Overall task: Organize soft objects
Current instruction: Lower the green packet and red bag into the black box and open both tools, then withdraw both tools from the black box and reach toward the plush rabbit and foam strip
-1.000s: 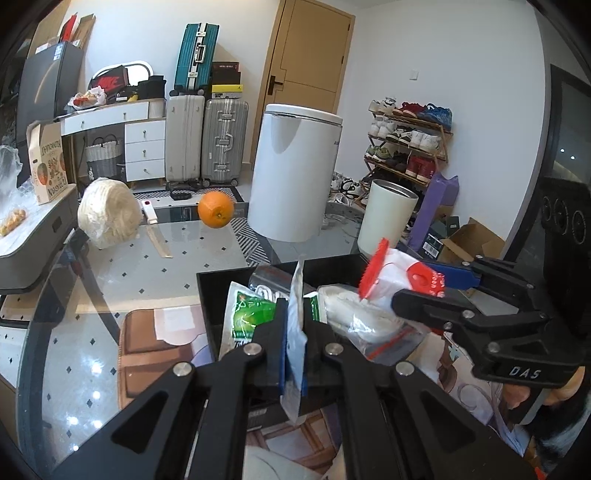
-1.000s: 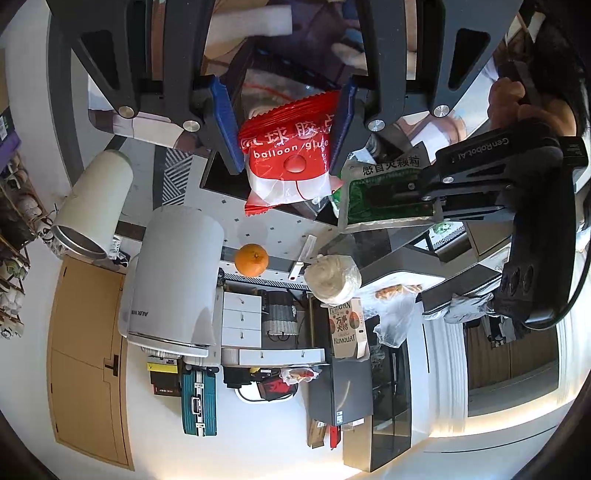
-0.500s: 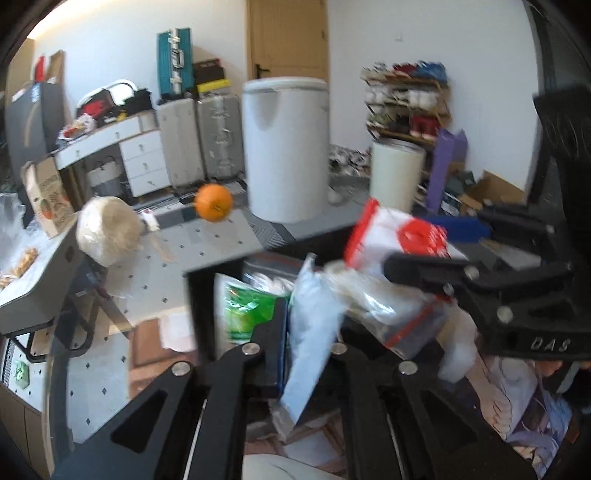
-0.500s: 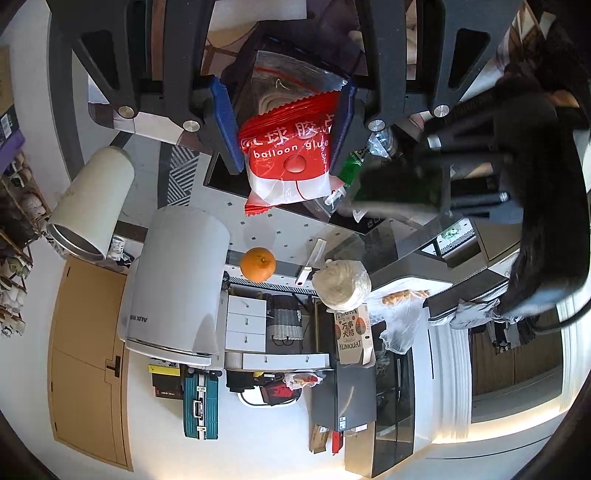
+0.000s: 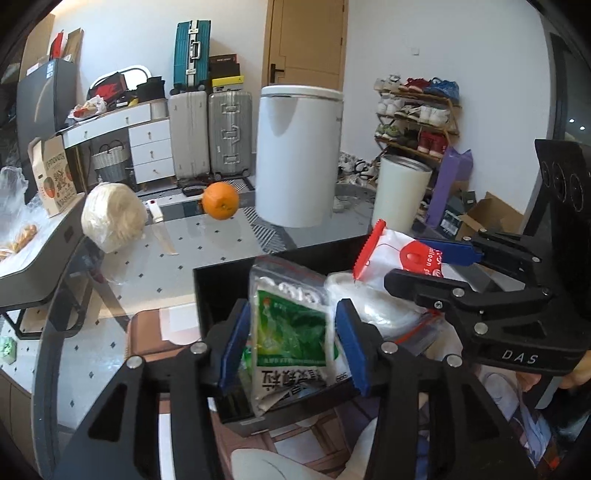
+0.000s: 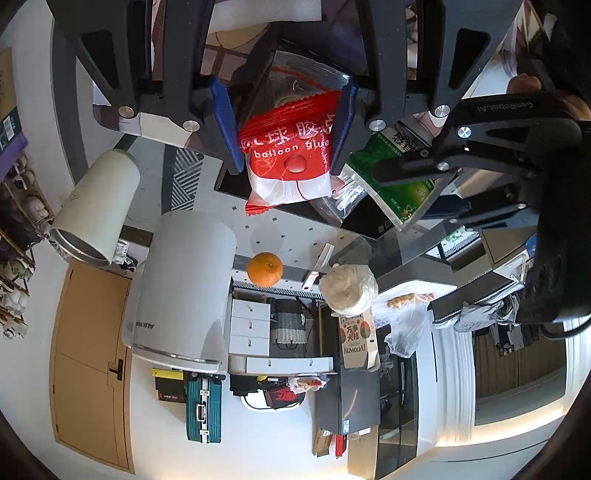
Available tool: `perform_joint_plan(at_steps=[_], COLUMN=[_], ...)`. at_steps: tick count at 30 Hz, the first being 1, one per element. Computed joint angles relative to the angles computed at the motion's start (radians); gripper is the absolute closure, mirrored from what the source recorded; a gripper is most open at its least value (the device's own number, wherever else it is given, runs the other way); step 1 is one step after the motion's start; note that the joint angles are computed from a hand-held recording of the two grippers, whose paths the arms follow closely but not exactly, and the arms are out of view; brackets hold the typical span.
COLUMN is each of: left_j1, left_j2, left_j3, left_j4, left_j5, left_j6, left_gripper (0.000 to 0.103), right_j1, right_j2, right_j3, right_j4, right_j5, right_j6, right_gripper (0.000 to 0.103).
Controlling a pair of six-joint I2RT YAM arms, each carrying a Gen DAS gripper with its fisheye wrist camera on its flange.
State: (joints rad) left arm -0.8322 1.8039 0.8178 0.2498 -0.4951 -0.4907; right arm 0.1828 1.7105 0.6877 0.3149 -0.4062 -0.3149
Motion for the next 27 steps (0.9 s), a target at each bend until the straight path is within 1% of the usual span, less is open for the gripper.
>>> perform_joint_plan(at_steps=[2, 3, 4, 5, 6, 7, 8, 9, 10, 12, 14, 16, 19, 21, 22, 24, 27], left_j1=[0.003, 0.003, 0.003, 0.003, 0.0, -0.001, -0.008, -0.014, -0.016, -0.018, -0.013, -0.004, 0.017, 0.037, 0.048, 0.063, 0.055], left_j2=[0.009, 0.013, 0.013, 0.008, 0.001, -0.004, -0.01, -0.017, -0.029, -0.045, -0.047, -0.038, -0.004, 0.017, 0.013, 0.015, 0.018], left_j3=[0.004, 0.008, 0.003, -0.008, -0.016, -0.02, -0.021, -0.031, -0.042, -0.051, -0.054, -0.056, -0.035, -0.022, -0.041, -0.047, -0.047], left_j4=[-0.009, -0.022, -0.018, -0.001, 0.008, 0.006, 0.002, 0.012, 0.019, 0.011, 0.001, -0.016, -0.076, -0.102, -0.07, -0.057, -0.05], left_j5=[-0.005, -0.018, -0.029, -0.026, -0.026, -0.033, -0.056, -0.075, -0.086, -0.113, -0.128, -0.144, -0.153, -0.139, -0.119, -0.098, -0.107], left_j6=[-0.01, -0.02, -0.025, -0.022, -0.021, -0.019, -0.019, -0.015, -0.016, -0.031, -0.038, -0.052, -0.085, -0.108, -0.113, -0.121, -0.111], left_gripper=[0.046, 0.038, 0.034, 0.033, 0.028, 0.021, 0.019, 0.016, 0.013, 0.011, 0.007, 0.006, 0.006, 0.006, 0.006, 0.006, 0.006], right_j1=[0.01, 0.014, 0.017, 0.023, 0.025, 0.027, 0.025, 0.024, 0.022, 0.011, 0.003, -0.005, -0.024, -0.036, -0.042, -0.05, -0.067], right_j2=[0.023, 0.033, 0.039, 0.048, 0.054, 0.051, 0.044, 0.038, 0.021, -0.008, -0.031, -0.048, -0.073, -0.093, -0.102, -0.111, -0.123], right_j3=[0.023, 0.031, 0.039, 0.052, 0.059, 0.054, 0.046, 0.04, 0.02, -0.006, -0.021, -0.033, -0.056, -0.077, -0.087, -0.094, -0.11], right_j4=[-0.016, -0.016, -0.027, -0.044, -0.05, -0.044, -0.034, -0.025, 0.005, 0.029, 0.025, 0.023, 0.025, 0.027, 0.029, 0.023, 0.026], right_j5=[0.012, 0.017, 0.022, 0.031, 0.033, 0.033, 0.029, 0.029, 0.044, 0.041, 0.036, 0.033, 0.022, 0.012, 0.012, 0.01, 0.003], right_j6=[-0.001, -0.001, -0.005, -0.008, -0.011, -0.012, -0.014, -0.014, -0.009, -0.004, -0.011, -0.012, -0.008, -0.004, -0.001, 0.0, 0.011], right_gripper=[0.057, 0.057, 0.057, 0.056, 0.051, 0.047, 0.043, 0.032, 0.025, 0.023, 0.023, 0.021, 0.018, 0.017, 0.017, 0.017, 0.014])
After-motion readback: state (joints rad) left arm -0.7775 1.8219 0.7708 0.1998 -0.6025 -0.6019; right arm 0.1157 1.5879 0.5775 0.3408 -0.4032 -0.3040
